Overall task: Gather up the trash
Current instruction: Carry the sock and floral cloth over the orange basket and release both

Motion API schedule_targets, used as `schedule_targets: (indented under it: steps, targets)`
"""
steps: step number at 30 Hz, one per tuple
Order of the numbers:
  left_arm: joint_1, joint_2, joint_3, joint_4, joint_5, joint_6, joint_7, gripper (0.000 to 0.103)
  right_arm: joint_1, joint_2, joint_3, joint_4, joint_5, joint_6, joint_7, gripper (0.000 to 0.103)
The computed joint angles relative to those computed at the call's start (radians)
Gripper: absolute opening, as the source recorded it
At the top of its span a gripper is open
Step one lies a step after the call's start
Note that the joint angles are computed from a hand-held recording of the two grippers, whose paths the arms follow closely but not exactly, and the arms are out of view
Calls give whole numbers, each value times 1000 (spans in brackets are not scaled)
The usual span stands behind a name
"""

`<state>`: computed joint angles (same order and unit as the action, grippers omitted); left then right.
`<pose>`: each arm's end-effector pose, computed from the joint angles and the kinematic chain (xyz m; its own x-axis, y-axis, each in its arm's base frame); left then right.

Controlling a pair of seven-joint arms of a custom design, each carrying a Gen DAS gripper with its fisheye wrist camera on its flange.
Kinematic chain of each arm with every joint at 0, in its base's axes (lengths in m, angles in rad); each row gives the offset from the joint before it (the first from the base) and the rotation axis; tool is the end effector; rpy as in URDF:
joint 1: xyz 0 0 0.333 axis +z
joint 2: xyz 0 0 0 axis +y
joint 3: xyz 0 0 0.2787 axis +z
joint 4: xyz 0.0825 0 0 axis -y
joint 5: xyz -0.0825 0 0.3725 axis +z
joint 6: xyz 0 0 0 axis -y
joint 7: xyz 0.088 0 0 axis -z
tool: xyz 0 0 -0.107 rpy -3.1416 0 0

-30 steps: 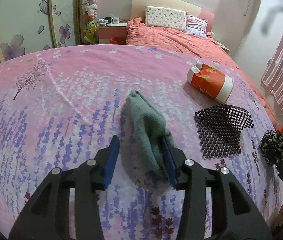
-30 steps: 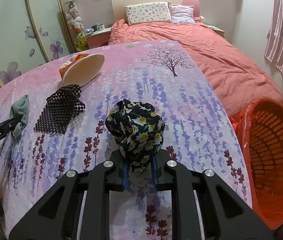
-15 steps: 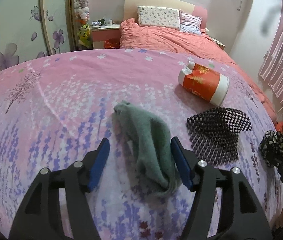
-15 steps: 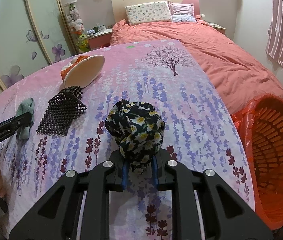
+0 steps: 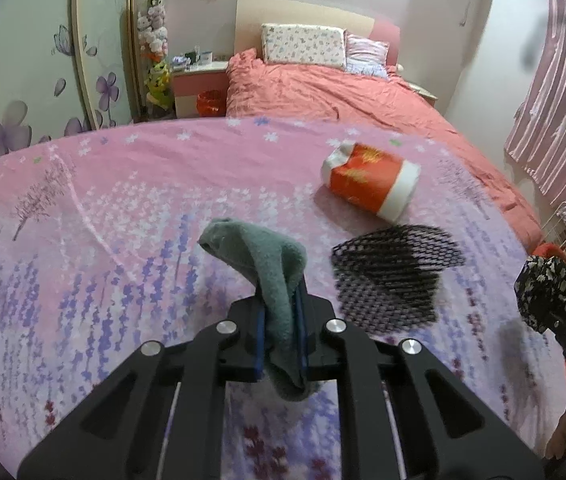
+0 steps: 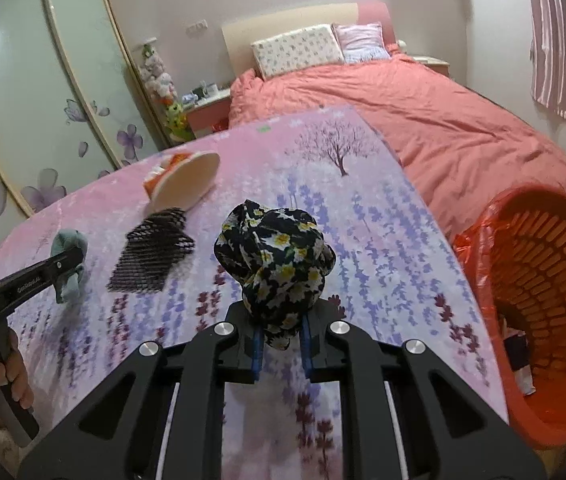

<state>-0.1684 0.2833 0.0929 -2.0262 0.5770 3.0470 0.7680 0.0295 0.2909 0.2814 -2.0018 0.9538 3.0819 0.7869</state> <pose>0.6113 -0.0916 0.3580 0.1212 -0.9883 0.0928 -0.7165 -0.1518 -0.6809 0.6011 0.1142 0.3546 0.2106 -0.9491 -0.2341 -0.7111 0.0156 -0.7030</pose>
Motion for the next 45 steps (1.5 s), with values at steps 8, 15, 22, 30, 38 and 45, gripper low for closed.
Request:
schedule_targets:
  steps: [8, 15, 22, 30, 38, 45]
  targets:
    - [-13, -140, -37, -79, 120, 19, -71, 13, -25, -168, 15, -94, 272, 9, -234, 14]
    - [13, -207, -170, -90, 83, 27, -8, 13, 12, -318, -83, -175, 475, 4, -399, 14]
    - [-25, -166, -266, -29, -84, 50, 168, 13, 55, -361, -211, -208, 517, 7, -411, 14]
    - [-87, 28, -382, 184, -333, 13, 438, 13, 67, -319, -324, -178, 504, -11, -358, 14]
    - [-214, 336, -363, 570, -456, -150, 584, 17, -5, -200, -327, -88, 467, -55, -289, 18]
    - [-300, 465, -270, 740, -425, -257, 546, 48, -70, -81, -276, -34, 340, -65, -148, 46]
